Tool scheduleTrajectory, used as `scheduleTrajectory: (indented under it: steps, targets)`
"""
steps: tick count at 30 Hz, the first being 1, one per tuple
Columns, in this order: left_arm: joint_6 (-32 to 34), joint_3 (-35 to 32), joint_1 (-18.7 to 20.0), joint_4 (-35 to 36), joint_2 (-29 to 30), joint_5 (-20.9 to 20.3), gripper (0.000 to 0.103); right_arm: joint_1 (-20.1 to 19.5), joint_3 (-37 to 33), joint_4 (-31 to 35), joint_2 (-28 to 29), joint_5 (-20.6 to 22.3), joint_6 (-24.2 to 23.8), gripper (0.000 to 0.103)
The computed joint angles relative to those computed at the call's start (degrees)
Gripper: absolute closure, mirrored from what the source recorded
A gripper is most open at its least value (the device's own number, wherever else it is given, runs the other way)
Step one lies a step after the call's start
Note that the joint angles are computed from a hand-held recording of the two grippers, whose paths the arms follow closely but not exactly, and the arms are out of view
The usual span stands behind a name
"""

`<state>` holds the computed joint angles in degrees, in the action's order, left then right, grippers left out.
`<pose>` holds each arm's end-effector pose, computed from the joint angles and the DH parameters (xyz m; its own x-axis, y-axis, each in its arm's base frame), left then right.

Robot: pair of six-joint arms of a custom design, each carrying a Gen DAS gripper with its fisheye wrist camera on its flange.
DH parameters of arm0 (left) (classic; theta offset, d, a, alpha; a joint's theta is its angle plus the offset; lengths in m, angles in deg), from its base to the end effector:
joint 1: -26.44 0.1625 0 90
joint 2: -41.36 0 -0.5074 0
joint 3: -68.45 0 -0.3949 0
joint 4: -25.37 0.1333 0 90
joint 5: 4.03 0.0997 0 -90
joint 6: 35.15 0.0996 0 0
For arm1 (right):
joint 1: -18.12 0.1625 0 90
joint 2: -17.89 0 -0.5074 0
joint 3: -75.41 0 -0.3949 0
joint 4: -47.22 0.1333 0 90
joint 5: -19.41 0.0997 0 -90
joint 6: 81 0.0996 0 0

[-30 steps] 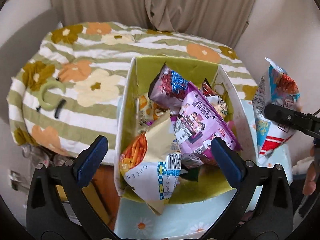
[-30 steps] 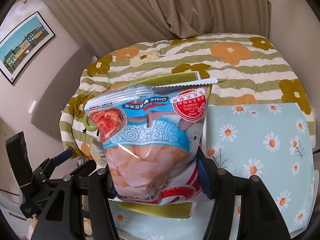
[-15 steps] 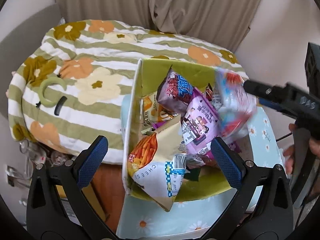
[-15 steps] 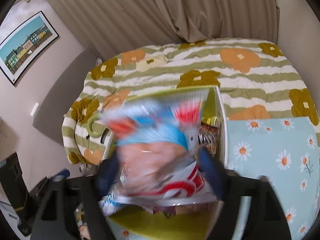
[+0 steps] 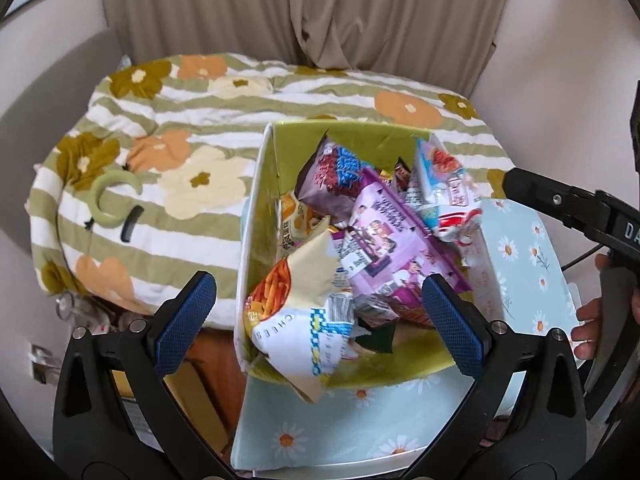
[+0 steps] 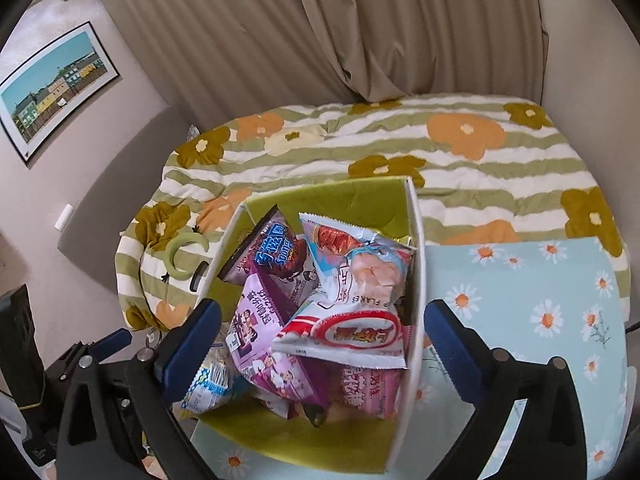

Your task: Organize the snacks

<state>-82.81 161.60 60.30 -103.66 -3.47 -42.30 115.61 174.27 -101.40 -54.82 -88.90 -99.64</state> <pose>-0.4725 -0.5717 0.1483 -0.7673 -0.0125 -0.6412 0.3747 0.8027 -0.4640 0.1846 -0.6214 0.4467 -0.8776 -0.2262 0.4227 -0.4121 0.8065 -0.4240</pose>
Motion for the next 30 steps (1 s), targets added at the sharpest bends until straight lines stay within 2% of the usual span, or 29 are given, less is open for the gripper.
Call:
scheduleTrajectory:
  steps: [6, 8, 13, 15, 20, 24, 30]
  targets:
    - [-6.26, -0.05, -5.50, 4.37, 0.12, 3.33, 0.001, 0.47, 4.85, -3.76, -6.93, -0.18, -4.65, 0.002]
    - [-10.04, -0.32, -7.68, 7.61, 0.44, 5.71, 0.001, 0.59, 6.57, -4.78, -9.59, -0.79, -6.07, 0.002]
    - [-17.88, -1.87, -13.04, 16.66, 1.72, 9.04, 0.001, 1.19, 11.19, -7.29, -16.71, -4.91, -8.58, 0.001]
    - [-20.39, -2.50, -14.69, 19.43, 2.36, 9.59, 0.001, 1.56, 12.67, -7.84, -19.03, -7.84, -9.49, 0.001]
    - [-22.78, -1.72, -17.70, 19.54, 3.05, 9.75, 0.001, 1.38, 16.22, -10.79, -24.13, -11.80, -13.25, 0.001]
    - [-24.53, -1.27, -19.74, 19.97, 3.44, 10.18, 0.001, 0.76, 18.14, -11.97, -27.53, -12.54, -14.40, 0.001]
    - [-25.80, -1.56, -21.43, 21.40, 4.11, 9.82, 0.001, -0.12, 19.42, -12.51, -30.17, -11.36, -14.88, 0.001]
